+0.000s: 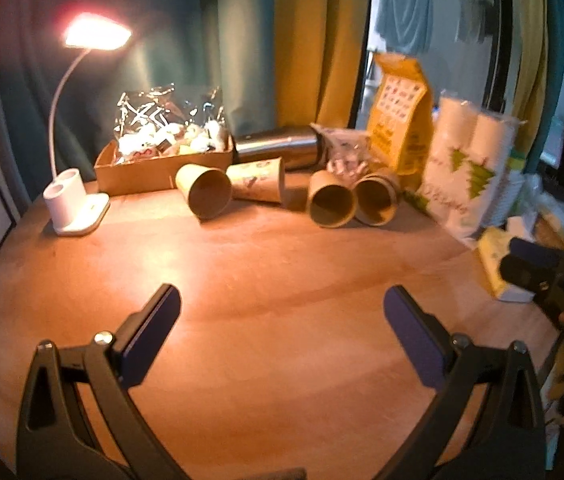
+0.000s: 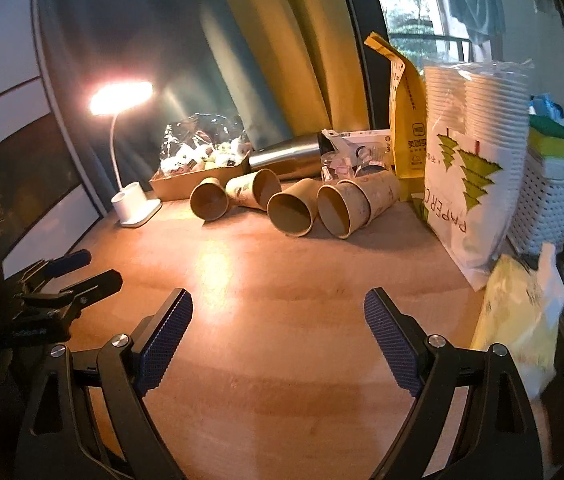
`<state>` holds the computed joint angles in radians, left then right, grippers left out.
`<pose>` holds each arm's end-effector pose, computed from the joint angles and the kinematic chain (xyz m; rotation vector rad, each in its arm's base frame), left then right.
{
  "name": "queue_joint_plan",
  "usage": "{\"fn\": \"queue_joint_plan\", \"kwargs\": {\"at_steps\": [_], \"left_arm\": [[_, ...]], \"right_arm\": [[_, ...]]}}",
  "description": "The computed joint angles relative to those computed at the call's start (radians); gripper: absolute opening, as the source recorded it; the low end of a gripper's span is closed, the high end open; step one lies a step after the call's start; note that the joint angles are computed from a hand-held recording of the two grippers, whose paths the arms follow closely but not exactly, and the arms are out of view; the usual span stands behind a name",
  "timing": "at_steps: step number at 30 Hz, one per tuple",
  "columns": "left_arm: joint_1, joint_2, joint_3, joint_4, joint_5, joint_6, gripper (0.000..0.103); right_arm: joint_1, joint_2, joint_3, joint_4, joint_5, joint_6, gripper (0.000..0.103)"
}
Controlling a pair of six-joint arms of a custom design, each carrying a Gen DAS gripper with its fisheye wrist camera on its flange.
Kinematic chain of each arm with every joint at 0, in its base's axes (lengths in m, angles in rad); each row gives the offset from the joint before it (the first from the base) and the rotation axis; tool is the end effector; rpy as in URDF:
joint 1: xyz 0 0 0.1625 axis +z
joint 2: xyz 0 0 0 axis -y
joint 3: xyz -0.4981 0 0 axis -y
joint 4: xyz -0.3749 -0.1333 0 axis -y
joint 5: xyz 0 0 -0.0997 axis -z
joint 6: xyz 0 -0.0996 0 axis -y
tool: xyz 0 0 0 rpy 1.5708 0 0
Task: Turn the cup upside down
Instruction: 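Reach the left gripper toward the pink-patterned paper cup beside the white cup bag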
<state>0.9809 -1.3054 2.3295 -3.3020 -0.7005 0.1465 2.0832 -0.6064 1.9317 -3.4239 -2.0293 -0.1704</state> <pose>-0.0724 -0.4847 0.3389 0.4476 2.2277 -1.0352 0.3874 -0.5067 0.0558 0.7344 -2.5692 0.8160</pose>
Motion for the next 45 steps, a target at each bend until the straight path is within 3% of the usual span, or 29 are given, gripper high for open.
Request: {"fn": "queue_joint_plan", "kwargs": {"at_steps": [5, 11, 18, 27, 35, 45], "left_arm": [[0.083, 0.039, -0.185, 0.214, -0.058, 0.006, 0.103], [0.149, 0.121, -0.382, 0.381, -0.103, 0.002, 0.103], [0.146, 0.21, -0.511, 0.455, -0.177, 0.054, 0.103], [0.115, 0.351, -0.659, 0.587, -0.236, 0.13, 0.103], [0.113, 0.475, -0.775, 0.718, -0.206, 0.181, 0.103], [0.118, 0.54, -0.848, 0.848, -0.132, 0.189, 0.102]], "right_arm": [[-0.029, 0.017, -0.103, 0.127, 0.004, 0.039, 0.09], [-0.063, 0.05, -0.232, 0.279, -0.001, 0.074, 0.09], [-0.111, 0.057, -0.298, 0.329, -0.022, 0.135, 0.09], [-0.16, 0.017, -0.249, 0.284, -0.001, 0.174, 0.09], [-0.197, -0.016, -0.206, 0.29, 0.038, 0.185, 0.09], [-0.223, -0.029, -0.182, 0.271, 0.064, 0.192, 0.09]]}}
